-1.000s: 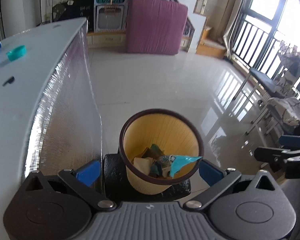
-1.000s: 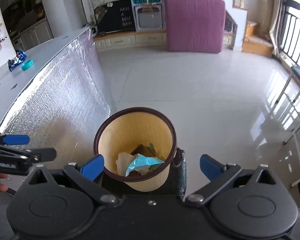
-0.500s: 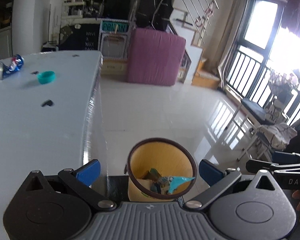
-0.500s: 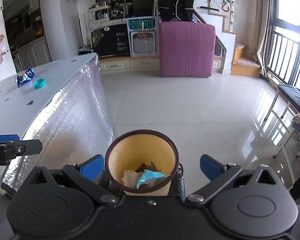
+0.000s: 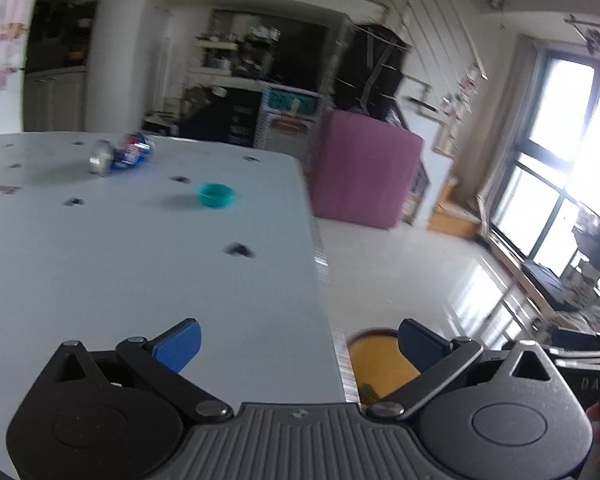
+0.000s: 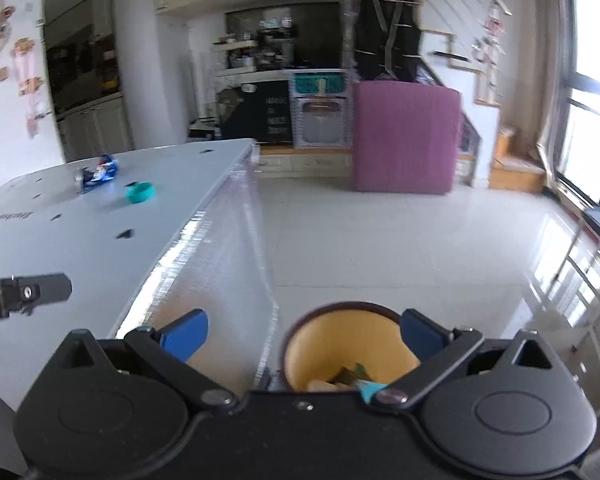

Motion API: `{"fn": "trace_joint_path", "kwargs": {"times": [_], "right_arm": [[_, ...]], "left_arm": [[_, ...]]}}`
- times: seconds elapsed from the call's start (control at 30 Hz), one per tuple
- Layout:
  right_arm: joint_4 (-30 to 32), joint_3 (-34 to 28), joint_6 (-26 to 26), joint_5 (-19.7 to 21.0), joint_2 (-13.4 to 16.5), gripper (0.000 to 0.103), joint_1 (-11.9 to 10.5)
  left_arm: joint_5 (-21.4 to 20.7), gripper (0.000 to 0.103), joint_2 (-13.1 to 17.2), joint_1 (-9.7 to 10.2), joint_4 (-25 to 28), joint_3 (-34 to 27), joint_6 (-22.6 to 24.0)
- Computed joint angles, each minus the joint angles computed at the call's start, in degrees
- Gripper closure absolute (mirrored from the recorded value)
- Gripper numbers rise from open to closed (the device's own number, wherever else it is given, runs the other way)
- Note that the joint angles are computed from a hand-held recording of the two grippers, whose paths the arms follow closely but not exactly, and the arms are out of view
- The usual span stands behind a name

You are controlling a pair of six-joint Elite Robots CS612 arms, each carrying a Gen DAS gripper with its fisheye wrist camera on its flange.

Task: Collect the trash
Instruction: 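Grasp the crushed Pepsi can with the left gripper while the right grasps the teal bottle cap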

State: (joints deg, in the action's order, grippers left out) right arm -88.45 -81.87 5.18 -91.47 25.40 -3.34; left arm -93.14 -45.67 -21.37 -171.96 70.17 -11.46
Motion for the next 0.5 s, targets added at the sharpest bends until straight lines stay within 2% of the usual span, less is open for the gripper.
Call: {"fn": "trace_joint_path", "kwargs": {"times": [0.13,0.27,0.5], "right_arm": [[-3.5,3.9,-2.6,1.3,-1.1,0.0,1.6],[-8.2,8.9,-3.0,3.6,-2.8,0.0,2.6],[-18.5,21.3,-4.2,8.5,-7.8,0.0,3.4]], "left_arm": [[1.9,0.0,0.7,1.86,-0.3,-1.3,-0.6],[3.7,0.0,2.4,3.33,0.4,-4.7,0.8],[4.4,0.0,8.3,5.43,6.0,-17.7,2.6]]}}
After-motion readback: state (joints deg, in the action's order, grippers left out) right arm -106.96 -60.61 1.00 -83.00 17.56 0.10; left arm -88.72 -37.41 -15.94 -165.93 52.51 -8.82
